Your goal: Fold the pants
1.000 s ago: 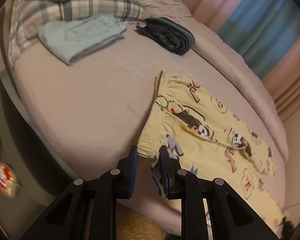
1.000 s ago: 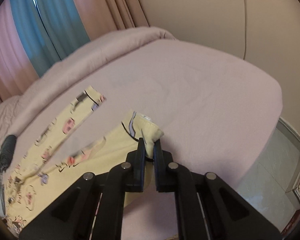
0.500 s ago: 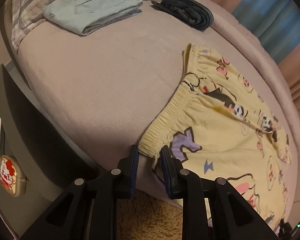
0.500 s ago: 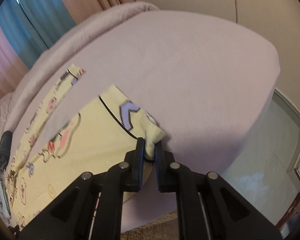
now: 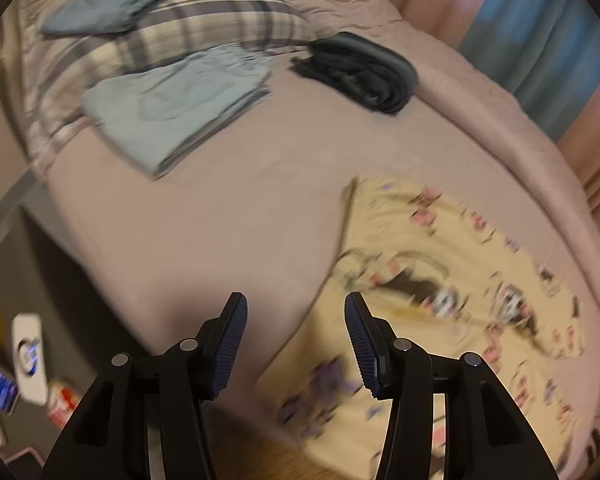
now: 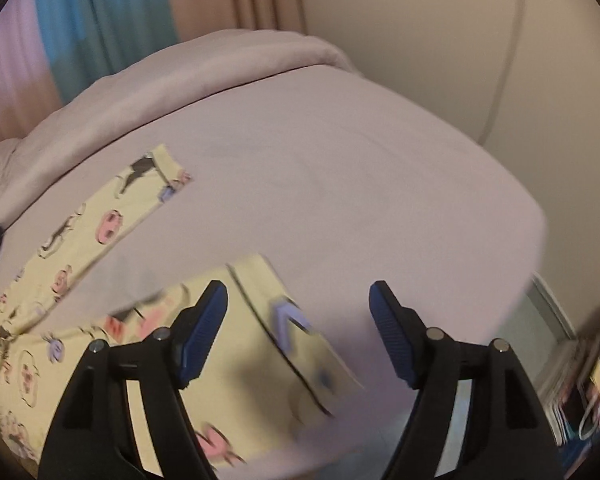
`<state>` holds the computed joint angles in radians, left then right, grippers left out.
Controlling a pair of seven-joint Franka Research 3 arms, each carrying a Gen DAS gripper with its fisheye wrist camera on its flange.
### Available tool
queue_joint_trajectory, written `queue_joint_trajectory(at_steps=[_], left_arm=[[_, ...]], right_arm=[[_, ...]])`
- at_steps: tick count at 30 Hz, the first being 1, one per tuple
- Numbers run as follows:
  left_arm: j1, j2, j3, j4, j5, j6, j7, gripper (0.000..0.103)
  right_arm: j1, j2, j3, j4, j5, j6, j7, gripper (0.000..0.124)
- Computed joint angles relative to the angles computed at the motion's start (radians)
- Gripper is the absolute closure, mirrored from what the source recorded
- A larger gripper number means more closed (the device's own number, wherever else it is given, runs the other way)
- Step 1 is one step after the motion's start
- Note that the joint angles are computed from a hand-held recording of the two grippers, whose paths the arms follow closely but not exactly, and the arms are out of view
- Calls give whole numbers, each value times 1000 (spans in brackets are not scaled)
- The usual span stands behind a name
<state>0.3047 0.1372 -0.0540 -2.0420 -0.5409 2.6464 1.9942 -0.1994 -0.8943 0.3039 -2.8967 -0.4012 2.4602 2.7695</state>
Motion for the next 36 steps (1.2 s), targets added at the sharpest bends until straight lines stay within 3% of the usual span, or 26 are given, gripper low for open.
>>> queue_joint_trajectory(at_steps=[4,7,9,11,12,15,17,20,24,30,34,36], left_arm=[[-7,90,-8,125,45,-85,-75,53],[-11,130,-25,167,87,-70,-106,53],[-12,159,-33,200,124,-79,-130,53],[-9,186,-43,234,150,-97,-146,53],[-8,207,-47,263,164,-110,-152,53],[-1,252,-60,328,192,-132,-171,53],[9,287,-75,382,193,-152,-177,53],[19,353,-91,489,196,-210,-199,53],[12,434,-106,616,230,-254,-224,53],[-2,527,-125,733,274,-325,-222,50],[-7,534,-135,713,293,-271,-209,50],[4,541,-151,709,272,-265,-206,50]], right_arm=[[-35,232,-68,61,10,183,-57,51],[-49,416,-86,135,19,183,-94,60],[-92,473,-42,160,-85,177,-9,76],[-94,468,-32,164,-164,180,29,114],[-87,469,-28,178,-182,144,47,113],[-67,447,-41,173,-246,145,100,114],[-24,465,-79,184,-234,110,60,113],[45,496,-132,243,-165,-23,-47,106],[88,521,-144,354,-211,-75,-81,51],[168,783,-267,670,-46,35,-336,51],[197,1009,-330,897,92,49,-462,51],[217,1109,-368,998,81,48,-441,52]])
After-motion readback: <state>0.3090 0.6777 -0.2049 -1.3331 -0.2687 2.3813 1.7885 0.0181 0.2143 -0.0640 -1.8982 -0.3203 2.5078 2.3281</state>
